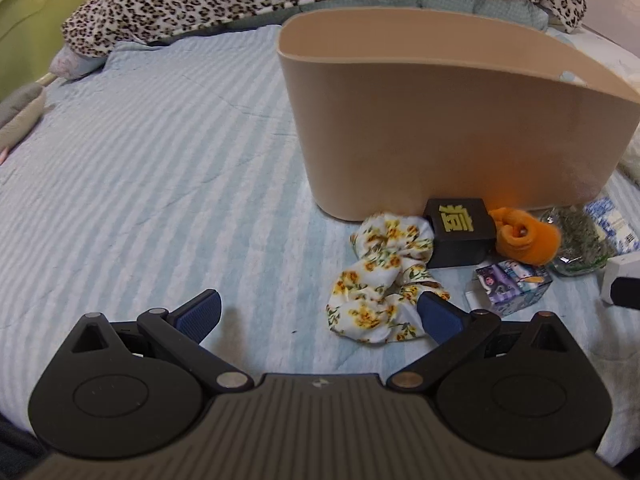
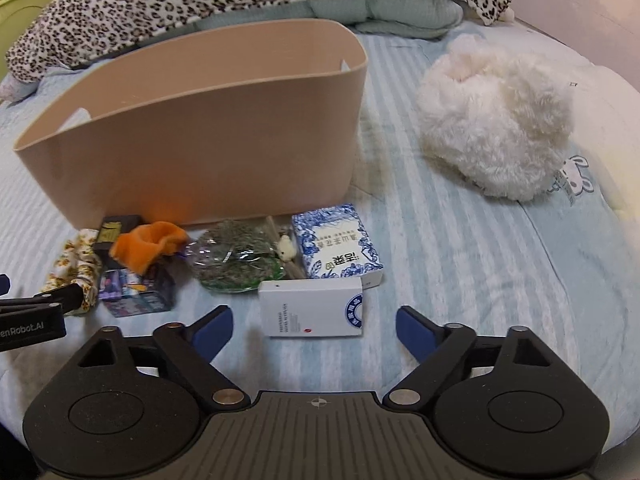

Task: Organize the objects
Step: 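Grasp the floral scrunchie with the left tool while the right tool grasps the white medicine box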

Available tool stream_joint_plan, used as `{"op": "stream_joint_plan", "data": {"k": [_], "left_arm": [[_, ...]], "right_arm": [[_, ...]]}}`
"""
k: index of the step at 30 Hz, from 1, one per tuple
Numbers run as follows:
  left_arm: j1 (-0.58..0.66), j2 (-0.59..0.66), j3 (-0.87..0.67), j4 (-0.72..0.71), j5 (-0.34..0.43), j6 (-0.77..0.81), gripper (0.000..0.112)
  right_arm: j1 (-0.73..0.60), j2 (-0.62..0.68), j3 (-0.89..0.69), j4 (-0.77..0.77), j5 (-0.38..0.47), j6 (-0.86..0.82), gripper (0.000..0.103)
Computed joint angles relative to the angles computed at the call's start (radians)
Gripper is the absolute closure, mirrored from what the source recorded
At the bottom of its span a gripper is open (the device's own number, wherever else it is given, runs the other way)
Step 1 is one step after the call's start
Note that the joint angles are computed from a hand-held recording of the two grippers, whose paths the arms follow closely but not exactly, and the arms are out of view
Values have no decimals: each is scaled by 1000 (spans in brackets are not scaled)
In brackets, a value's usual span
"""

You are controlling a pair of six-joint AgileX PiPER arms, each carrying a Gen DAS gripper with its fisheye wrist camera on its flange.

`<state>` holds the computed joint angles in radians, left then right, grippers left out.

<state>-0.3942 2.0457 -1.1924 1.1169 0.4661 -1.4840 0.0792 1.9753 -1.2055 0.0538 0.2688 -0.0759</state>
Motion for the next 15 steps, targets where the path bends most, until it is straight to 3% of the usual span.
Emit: {"op": "stream_joint_plan", "data": {"k": [5, 10, 15], "left_arm": [[39, 27, -5, -27, -82, 35, 9], [43, 24, 14, 46, -122, 6, 10], [13, 4, 44, 161, -141, -68, 45]], "right_arm": [[16, 50, -36, -76, 18, 83, 28], [29, 60, -29, -122, -1, 124, 44], [32, 48, 4, -127, -40, 113, 48]]}}
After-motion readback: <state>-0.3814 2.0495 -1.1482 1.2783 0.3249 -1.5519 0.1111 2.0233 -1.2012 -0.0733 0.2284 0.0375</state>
